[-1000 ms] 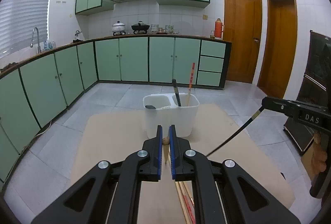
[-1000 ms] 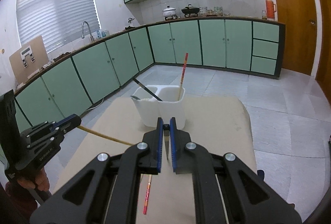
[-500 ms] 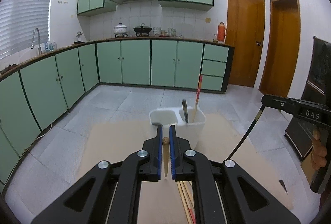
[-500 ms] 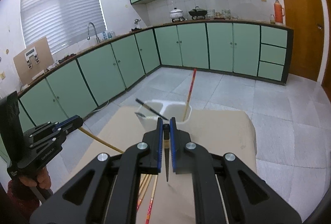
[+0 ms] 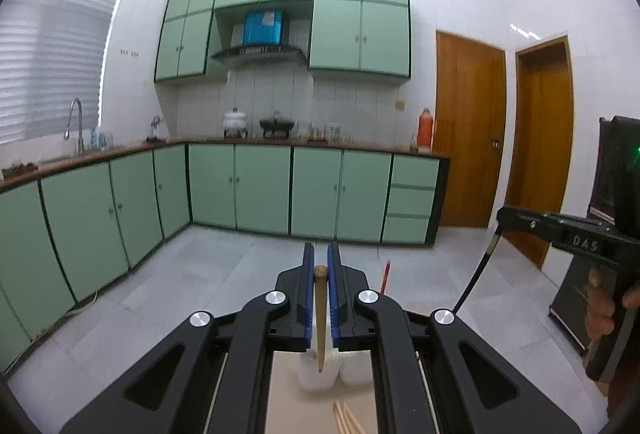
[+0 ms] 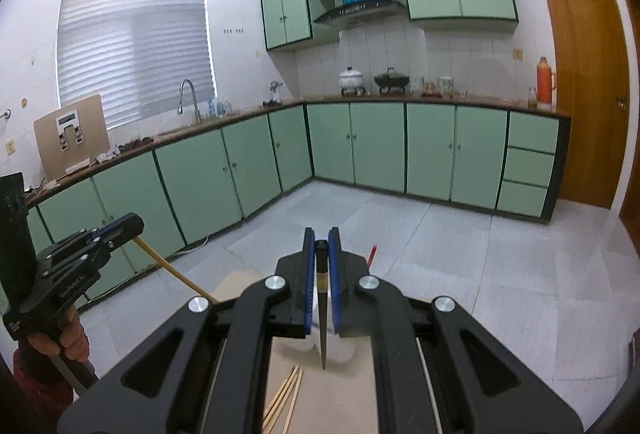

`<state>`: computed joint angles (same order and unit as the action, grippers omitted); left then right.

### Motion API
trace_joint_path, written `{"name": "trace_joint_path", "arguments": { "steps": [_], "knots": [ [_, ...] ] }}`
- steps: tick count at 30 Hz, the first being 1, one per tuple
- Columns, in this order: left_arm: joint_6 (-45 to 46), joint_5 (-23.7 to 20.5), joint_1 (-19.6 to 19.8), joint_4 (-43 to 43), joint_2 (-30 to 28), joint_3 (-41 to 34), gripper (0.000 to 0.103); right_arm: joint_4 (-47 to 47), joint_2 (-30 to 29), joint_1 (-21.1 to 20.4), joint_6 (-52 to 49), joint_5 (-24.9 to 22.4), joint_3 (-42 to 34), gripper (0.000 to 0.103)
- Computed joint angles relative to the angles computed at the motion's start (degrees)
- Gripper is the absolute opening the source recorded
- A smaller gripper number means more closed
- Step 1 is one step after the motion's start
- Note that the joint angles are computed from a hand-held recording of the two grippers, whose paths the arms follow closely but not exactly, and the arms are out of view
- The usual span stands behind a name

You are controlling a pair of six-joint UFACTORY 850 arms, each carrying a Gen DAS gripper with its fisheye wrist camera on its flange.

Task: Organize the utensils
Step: 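Carry both chopsticks over the white containers and lower them in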

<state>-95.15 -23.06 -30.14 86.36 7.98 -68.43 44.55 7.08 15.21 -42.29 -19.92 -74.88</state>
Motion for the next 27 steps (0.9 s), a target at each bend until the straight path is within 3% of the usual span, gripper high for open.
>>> {"name": "trace_joint_path", "arguments": {
  "steps": [7,17,27],
  "knots": [
    [-7.58,2.06,2.0,7.28,-6.14,-5.77,0.006,-1.36,-5.59,0.22,-0.06,2.04,-6.44,0.006],
    [-3.77,4.91,5.21,1.25,-14.17,-9.68,0.006,8.04,-13.91,-0.8,-6.85,3.34,-10.79,0.006],
    [4.3,7.06,6.72,-8.95,-18.2,-10.31,0.006,4.93,-16.07,0.12,-2.56,3.82,-6.89,0.006]
  ]
}}
